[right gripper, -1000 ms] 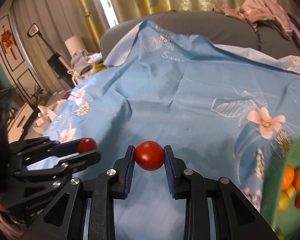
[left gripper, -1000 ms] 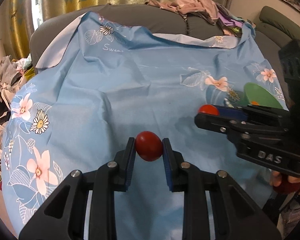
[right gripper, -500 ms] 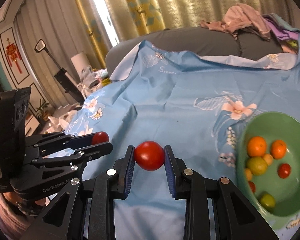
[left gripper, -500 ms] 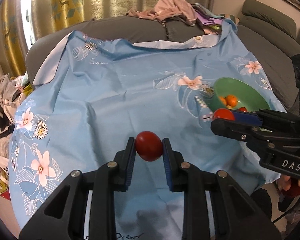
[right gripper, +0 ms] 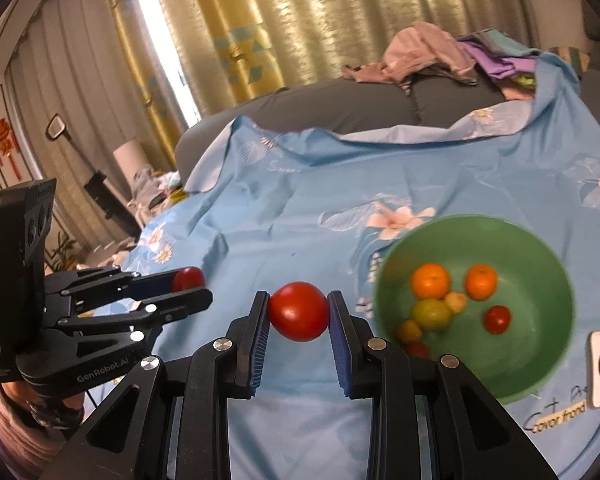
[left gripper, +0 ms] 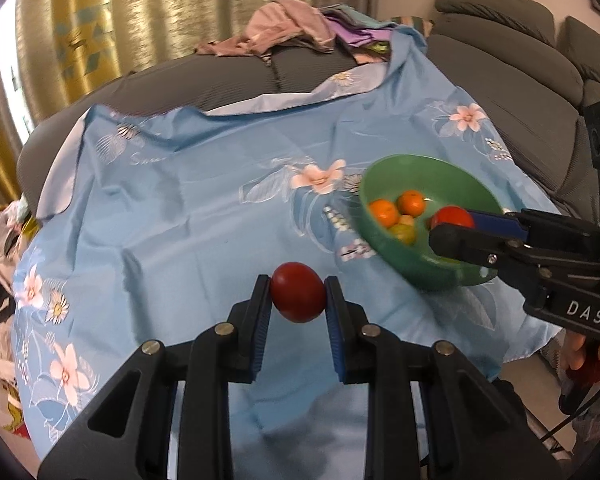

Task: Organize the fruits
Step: 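Carry both red tomatoes over the green bowl with both tools, then open both tools to drop the red tomatoes into the bowl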

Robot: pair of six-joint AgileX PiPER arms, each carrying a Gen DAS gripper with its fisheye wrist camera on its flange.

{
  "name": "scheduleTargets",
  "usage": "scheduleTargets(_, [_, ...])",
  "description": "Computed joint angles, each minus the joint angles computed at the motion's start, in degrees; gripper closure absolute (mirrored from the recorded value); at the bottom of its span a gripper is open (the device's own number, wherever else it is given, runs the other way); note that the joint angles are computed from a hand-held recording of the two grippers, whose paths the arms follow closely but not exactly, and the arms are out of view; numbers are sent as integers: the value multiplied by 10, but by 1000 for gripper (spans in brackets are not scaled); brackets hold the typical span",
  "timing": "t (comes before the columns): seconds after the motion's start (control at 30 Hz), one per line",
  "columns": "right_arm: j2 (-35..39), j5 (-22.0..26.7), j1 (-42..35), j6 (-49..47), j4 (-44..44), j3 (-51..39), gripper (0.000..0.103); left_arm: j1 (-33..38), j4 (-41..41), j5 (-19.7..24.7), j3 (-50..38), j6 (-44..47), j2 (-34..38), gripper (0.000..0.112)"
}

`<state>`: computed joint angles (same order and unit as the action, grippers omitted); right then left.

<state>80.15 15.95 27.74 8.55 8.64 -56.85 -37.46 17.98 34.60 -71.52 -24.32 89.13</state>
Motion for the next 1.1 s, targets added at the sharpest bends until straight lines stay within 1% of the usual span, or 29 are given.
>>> scheduleTargets(0.23, [-37,-11,-44,-34,33,38,72,-31,-18,14,-73,29,56,86])
scheduleTargets(0.47, [-61,-6,-100,-109,106,68,72,-56,-44,33,-148,70,114,86])
scheduleTargets(0.63, [-57,1,-137,-180,176,77,72,-68,-66,52,-210,98,166,86])
scheduleTargets(0.73, [-43,4,-151,-161,151,74,72,-69,-85,80,-273,119,218,86])
scheduleTargets(0.87, [-10,22,-170,-96,78,53,72,-71,-94,129,-368,132,292,85])
scheduleTargets(0.93, [7,37,-177,-60,38,41,72,-71,-95,151,-405,134,317,85])
scheduleTargets(0.97, [14,42,-181,-50,28,36,72,-72,-95,168,-432,137,334,80])
scheduleTargets(1.0, [21,50,-186,-48,25,30,72,-73,-88,181,-449,133,344,68])
scheduleTargets(1.1, [24,68,-190,-21,-7,21,71,-75,-62,217,-493,110,364,43])
